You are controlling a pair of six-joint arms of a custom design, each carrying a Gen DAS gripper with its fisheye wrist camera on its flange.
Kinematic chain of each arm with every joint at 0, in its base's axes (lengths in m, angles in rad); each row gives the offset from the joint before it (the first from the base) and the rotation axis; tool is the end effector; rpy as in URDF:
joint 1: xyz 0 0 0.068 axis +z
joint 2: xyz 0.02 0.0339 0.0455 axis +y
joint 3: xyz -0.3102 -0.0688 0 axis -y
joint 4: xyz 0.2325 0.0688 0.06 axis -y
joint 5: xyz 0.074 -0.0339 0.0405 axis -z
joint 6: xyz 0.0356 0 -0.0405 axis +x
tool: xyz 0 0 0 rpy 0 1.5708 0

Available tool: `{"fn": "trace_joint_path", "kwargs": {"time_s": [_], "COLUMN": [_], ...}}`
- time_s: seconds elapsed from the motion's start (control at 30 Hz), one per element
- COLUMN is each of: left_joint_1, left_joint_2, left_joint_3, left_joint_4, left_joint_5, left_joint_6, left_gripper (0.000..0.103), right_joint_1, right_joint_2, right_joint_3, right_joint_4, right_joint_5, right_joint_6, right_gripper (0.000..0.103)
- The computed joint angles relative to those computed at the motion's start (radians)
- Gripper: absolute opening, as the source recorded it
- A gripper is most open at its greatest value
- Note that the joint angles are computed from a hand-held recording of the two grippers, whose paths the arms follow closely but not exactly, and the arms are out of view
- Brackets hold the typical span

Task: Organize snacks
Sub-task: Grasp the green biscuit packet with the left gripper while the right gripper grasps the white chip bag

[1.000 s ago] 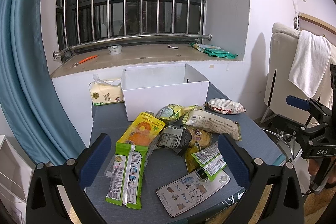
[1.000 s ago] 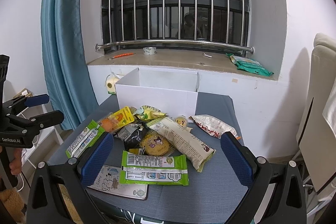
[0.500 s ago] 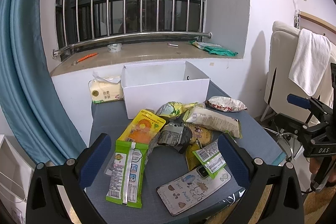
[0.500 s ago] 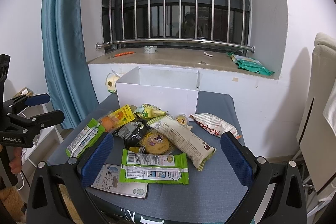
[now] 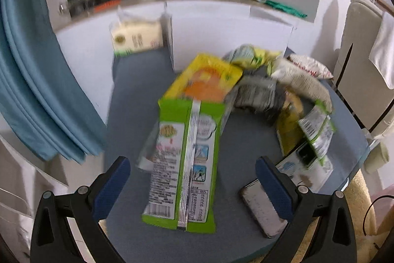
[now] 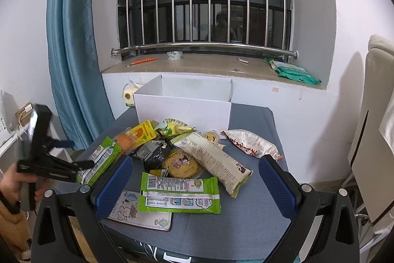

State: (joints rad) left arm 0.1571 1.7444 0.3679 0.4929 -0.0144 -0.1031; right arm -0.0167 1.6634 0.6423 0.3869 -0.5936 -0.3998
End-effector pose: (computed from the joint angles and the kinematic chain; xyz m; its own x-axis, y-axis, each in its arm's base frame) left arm 0.2437 0.0391 0.1178 -0.7424 -0.2218 -0.6321 -0.2432 0.9685 -0.0542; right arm 0.3050 0.0148 0.1941 -0.3758 -0.3164 -0.8710 -0.6328 0.7742 -0.0083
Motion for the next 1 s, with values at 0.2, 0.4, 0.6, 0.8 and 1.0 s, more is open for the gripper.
{"fn": "trace_joint_path", "kwargs": {"time_s": [0.2,0.4,0.6,0.8,1.0], "left_joint_1": [0.047,0.041,0.062,0.026,0.005], "left_joint_2": [0.188,0.165,0.019,-0.182,-0.345], "left_joint_3": [0.063,0.018,-0.071,-0.125,-0.125], "left_joint_4": [0.040,0.079,0.108,0.052,-0.035], "left_joint_5": [0.028,0.017,0.091,0.092,0.095], "left_joint_6": [0.024,0.043,0.013,-0.009,-0.026], "left_gripper": [0.098,0.064,0.061,0.060,0.061], "right_joint_1": [0.012,0.008,0.014,0.030,0.099], "right_joint_2": [0.004,0.024,0.054,0.174,0.425], "right_joint_3": [-0.004,0.012,0.022,0.143,0.441], "right_joint_4": [0.000,-0.014,-0.011,-0.100,-0.269], "right_joint_5": [0.019,0.025,0.037,0.029,0.108], "right_joint_6": [-0.017,-0.013,-0.031,-0.095,-0.210], "right_gripper": [0.103,0.103,0.103,0.103,0.103]}}
